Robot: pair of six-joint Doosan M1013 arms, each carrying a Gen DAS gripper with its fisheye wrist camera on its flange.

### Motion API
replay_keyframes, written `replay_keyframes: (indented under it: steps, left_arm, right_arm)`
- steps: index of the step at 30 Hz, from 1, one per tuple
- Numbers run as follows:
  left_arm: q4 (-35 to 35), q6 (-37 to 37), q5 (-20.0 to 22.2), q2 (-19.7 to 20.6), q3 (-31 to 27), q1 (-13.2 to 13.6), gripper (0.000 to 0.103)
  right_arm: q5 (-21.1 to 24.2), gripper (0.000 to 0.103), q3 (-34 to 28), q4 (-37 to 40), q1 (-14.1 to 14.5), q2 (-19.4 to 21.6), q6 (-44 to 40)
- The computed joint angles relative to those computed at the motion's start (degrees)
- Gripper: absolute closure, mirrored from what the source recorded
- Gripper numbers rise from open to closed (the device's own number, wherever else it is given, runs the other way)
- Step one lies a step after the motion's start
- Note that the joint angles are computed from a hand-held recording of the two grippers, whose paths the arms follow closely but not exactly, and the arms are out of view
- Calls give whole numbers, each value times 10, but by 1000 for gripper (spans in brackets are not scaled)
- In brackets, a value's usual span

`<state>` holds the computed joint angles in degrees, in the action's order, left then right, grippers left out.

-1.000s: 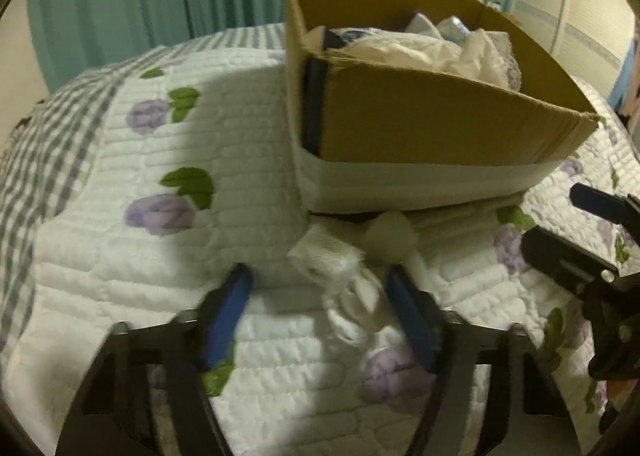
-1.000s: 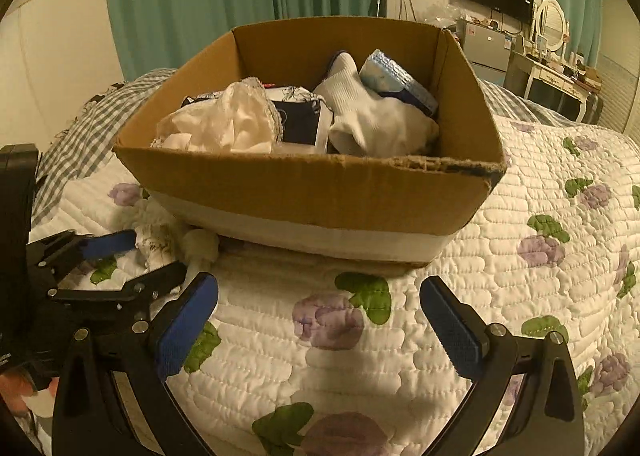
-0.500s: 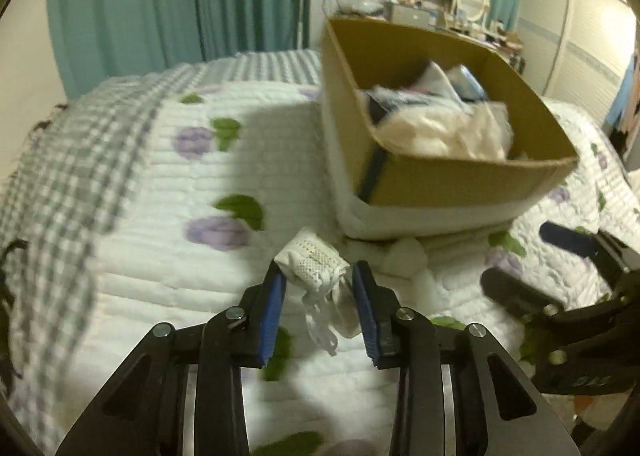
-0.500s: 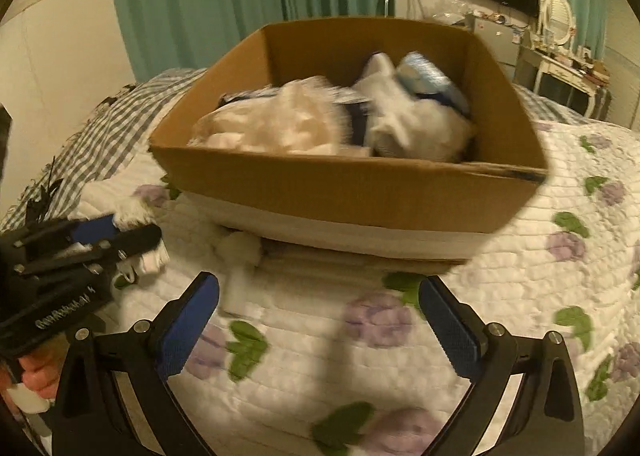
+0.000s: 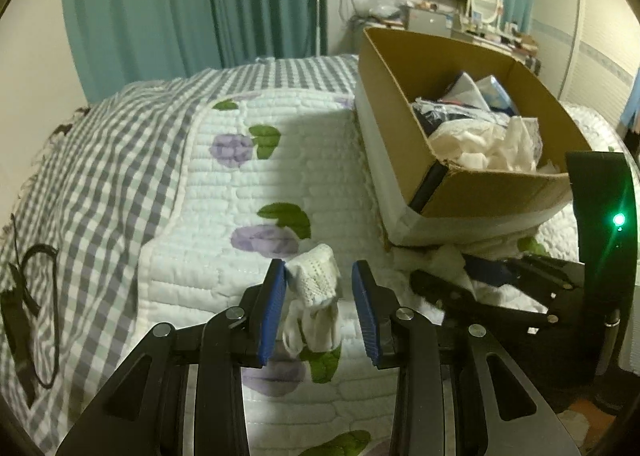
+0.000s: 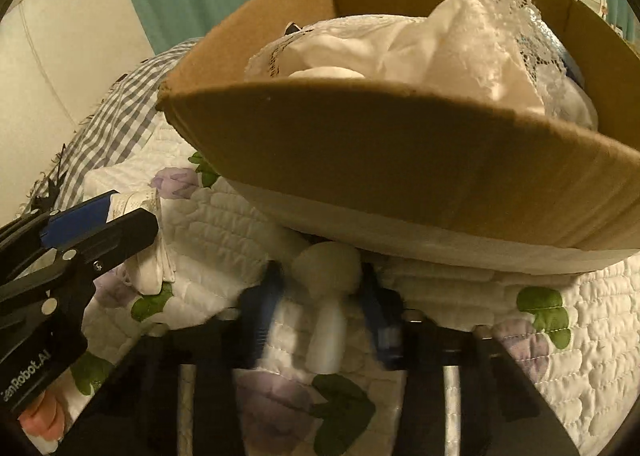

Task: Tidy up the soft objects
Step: 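Grasp the small white sock with the left gripper while the right grasps a white item, then drop both held items into the box by opening both grippers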

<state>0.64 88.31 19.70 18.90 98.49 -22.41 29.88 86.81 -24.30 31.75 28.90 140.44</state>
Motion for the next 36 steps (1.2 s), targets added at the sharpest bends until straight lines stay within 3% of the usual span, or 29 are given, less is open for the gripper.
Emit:
replay_keyframes:
  steps: [1, 3, 9, 15, 23, 27, 32, 36]
  left_arm:
    - [0, 1, 0, 0, 0, 0, 70]
    - [-23, 24, -4, -1, 3, 0, 80]
    - [-95, 91, -10, -14, 17, 1, 82]
    - [-115, 121, -19, -40, 36, -10, 83]
    - [-73, 95, -43, -84, 46, -36, 83]
    - [-93, 126, -53, -97, 34, -50, 83]
    - [-66, 107, -67, -89, 0, -64, 83]
    - [-23, 69, -75, -57, -43, -70, 83]
  right_arm:
    - [-5, 71, 3, -1, 0, -1, 3]
    - [-19, 73, 14, -1, -2, -9, 12]
    - [-29, 73, 50, -54, 7, -39, 63]
    - [-38, 73, 97, -122, 16, -84, 134]
    - [-30, 73, 124, -251, 28, -137, 239]
    - [-17, 73, 123, -310, 24, -164, 263]
    - [21, 73, 94, -348, 15, -170, 240]
    - [15, 73, 69, -333, -8, -162, 204]
